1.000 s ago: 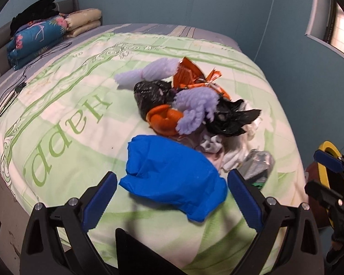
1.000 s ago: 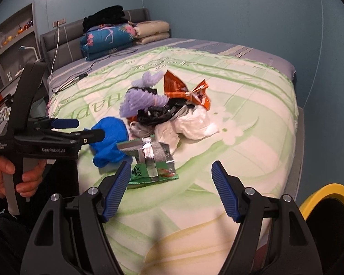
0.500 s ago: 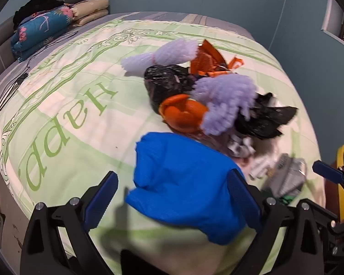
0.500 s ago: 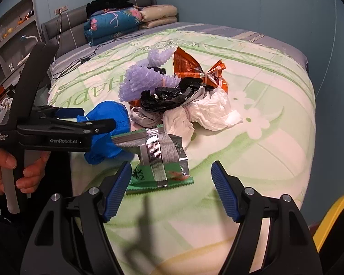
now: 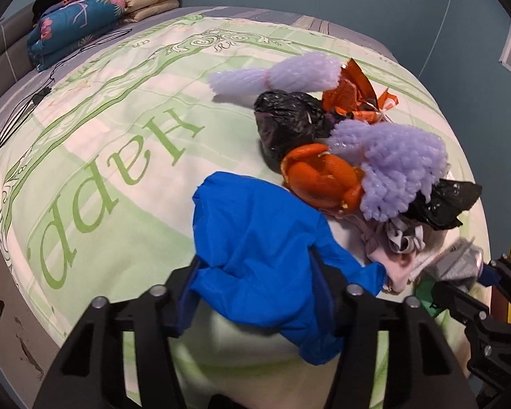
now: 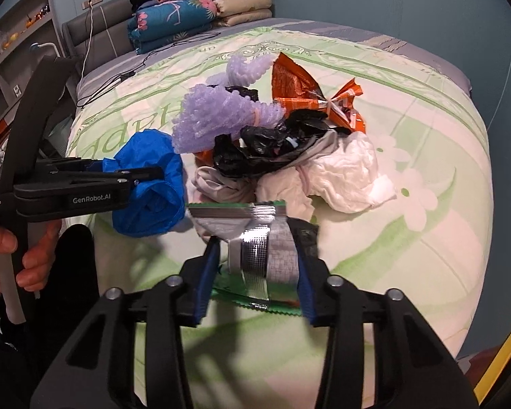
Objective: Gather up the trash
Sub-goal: 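Grasp the blue glove with the left tool while the right tool grasps the foil wrapper, then carry both items to the bin and release the foil wrapper and blue glove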
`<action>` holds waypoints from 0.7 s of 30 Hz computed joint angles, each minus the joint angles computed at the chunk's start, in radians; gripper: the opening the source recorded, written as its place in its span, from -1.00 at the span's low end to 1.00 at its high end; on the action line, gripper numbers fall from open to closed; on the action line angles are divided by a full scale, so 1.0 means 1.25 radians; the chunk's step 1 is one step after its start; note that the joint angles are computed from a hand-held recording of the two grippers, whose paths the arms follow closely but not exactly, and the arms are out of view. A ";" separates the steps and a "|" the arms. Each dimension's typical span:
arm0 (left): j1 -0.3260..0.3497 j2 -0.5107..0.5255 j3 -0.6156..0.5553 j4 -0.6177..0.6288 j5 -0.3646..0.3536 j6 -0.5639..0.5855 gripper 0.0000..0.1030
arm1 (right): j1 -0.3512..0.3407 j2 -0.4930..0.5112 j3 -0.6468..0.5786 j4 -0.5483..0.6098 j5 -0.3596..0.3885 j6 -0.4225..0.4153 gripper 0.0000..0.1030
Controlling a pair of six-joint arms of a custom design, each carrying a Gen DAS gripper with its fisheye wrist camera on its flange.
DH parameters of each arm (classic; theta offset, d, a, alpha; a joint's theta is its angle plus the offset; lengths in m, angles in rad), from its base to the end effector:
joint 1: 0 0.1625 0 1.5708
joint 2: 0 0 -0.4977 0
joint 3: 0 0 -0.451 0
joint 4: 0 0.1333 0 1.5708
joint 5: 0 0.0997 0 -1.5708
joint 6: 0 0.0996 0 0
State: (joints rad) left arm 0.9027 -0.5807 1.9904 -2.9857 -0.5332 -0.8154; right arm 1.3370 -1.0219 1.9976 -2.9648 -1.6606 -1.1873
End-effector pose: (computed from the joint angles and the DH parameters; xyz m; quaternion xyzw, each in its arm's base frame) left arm -0.1925 -0.5976 -0.0597 -0.0652 0.8660 -0.3366 0.3640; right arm -0.0282 -0.6552 0.1635 0.4402 -0.8725 0.1286 0.1686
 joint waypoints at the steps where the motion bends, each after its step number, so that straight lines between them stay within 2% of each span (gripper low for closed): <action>1: 0.000 -0.001 0.002 -0.004 0.002 -0.003 -0.09 | 0.001 0.001 -0.001 0.003 -0.002 0.003 -0.36; 9: -0.006 -0.015 0.030 -0.054 0.006 -0.009 -0.41 | 0.001 -0.009 0.005 -0.006 0.007 0.017 -0.55; 13: -0.023 -0.032 0.057 -0.051 0.026 -0.050 -0.43 | 0.000 -0.029 0.015 -0.012 0.022 0.018 -0.55; 21: -0.053 -0.053 0.103 -0.107 0.060 -0.052 -0.58 | -0.004 -0.073 0.042 -0.035 0.049 0.015 -0.55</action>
State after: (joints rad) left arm 0.8364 -0.6472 2.1185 -3.1194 -0.4580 -0.8809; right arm 1.3322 -1.1130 2.0497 -3.0085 -1.5994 -1.1691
